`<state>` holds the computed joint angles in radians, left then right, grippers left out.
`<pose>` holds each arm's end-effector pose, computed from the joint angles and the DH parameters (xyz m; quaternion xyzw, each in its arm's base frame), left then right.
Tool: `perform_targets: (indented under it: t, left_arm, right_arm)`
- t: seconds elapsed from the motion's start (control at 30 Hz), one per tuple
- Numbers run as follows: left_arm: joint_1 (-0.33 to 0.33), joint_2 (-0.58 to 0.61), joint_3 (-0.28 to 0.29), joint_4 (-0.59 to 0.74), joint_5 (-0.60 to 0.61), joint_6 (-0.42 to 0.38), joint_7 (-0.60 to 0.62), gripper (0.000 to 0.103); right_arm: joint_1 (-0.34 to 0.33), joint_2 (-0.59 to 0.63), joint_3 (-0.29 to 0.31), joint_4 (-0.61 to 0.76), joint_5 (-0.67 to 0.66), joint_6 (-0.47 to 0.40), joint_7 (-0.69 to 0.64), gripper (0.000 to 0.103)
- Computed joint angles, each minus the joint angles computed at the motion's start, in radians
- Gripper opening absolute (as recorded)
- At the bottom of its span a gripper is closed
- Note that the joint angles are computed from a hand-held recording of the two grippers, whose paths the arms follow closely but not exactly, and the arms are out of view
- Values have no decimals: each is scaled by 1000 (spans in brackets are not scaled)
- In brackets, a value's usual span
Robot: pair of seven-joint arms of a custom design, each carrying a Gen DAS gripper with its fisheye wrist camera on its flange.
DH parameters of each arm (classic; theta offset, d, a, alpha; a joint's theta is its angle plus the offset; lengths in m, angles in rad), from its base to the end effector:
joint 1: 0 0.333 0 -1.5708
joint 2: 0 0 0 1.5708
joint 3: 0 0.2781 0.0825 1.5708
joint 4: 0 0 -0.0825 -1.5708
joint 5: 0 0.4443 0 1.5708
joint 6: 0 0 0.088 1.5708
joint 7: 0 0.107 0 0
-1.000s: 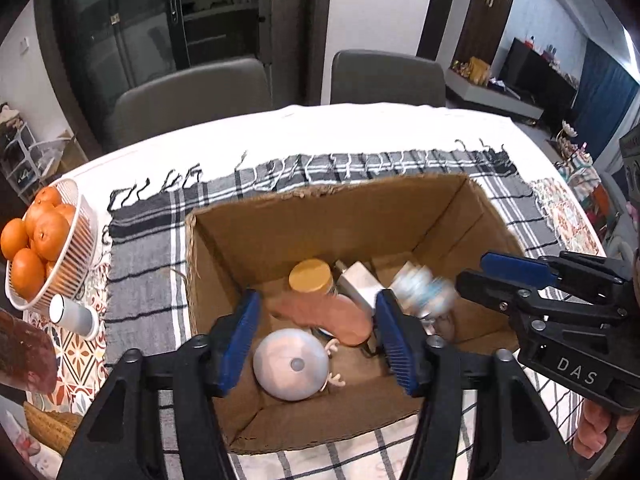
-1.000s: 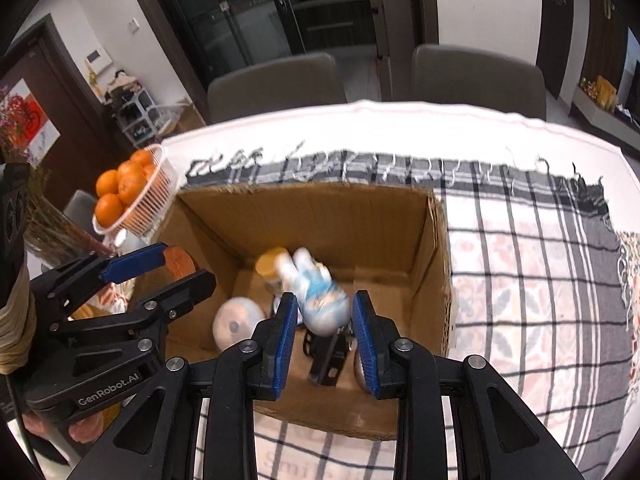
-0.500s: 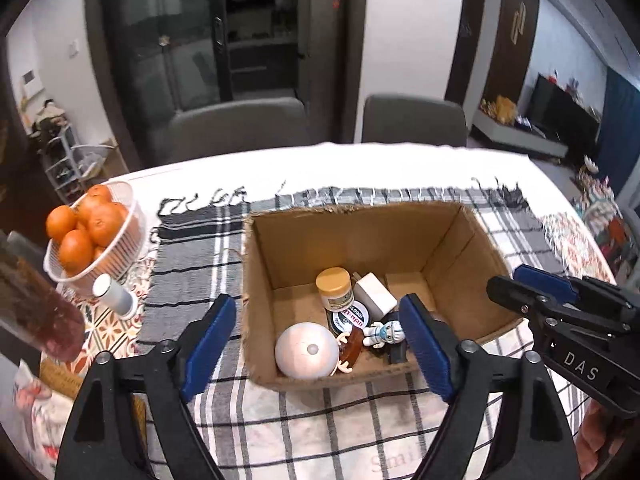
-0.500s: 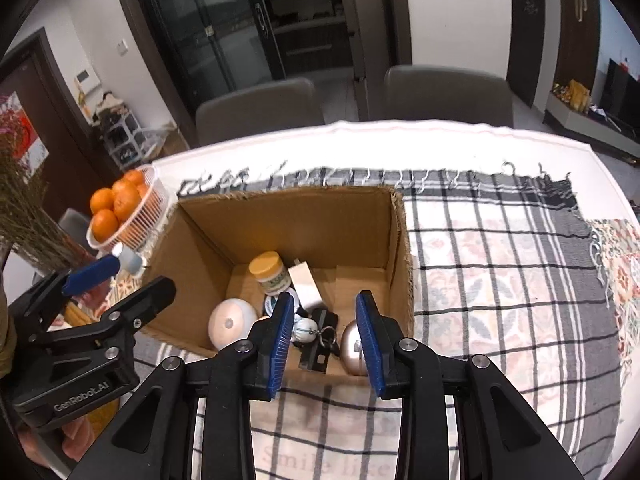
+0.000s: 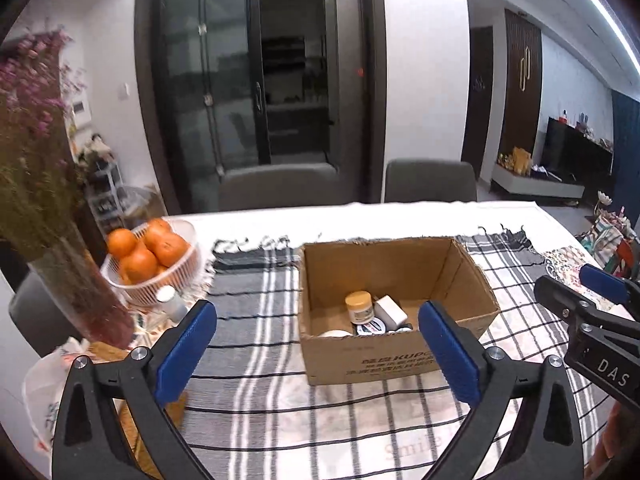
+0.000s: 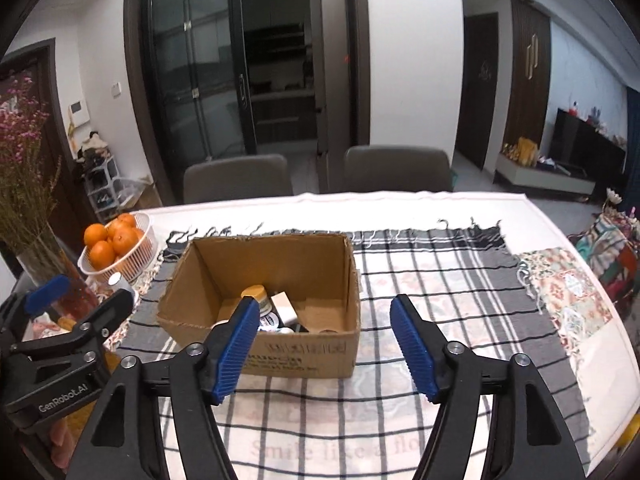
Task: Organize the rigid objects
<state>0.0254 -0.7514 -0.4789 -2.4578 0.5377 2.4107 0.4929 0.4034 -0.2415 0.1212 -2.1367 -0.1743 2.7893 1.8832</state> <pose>0.4231 -0.2219 0.5522 -0.7204 0.5124 -0.2509 0.3943 0.5129 0.3111 0.5589 -0.7396 0.5132 -0.2249 0.3730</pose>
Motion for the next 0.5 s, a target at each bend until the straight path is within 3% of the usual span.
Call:
perform_targets:
  t: [0.5]
  left_arm:
    - [-121, -259, -87, -157, -44, -105, -111, 103]
  right_arm:
    - [-4, -335, 12, -344, -66, 88, 100, 77]
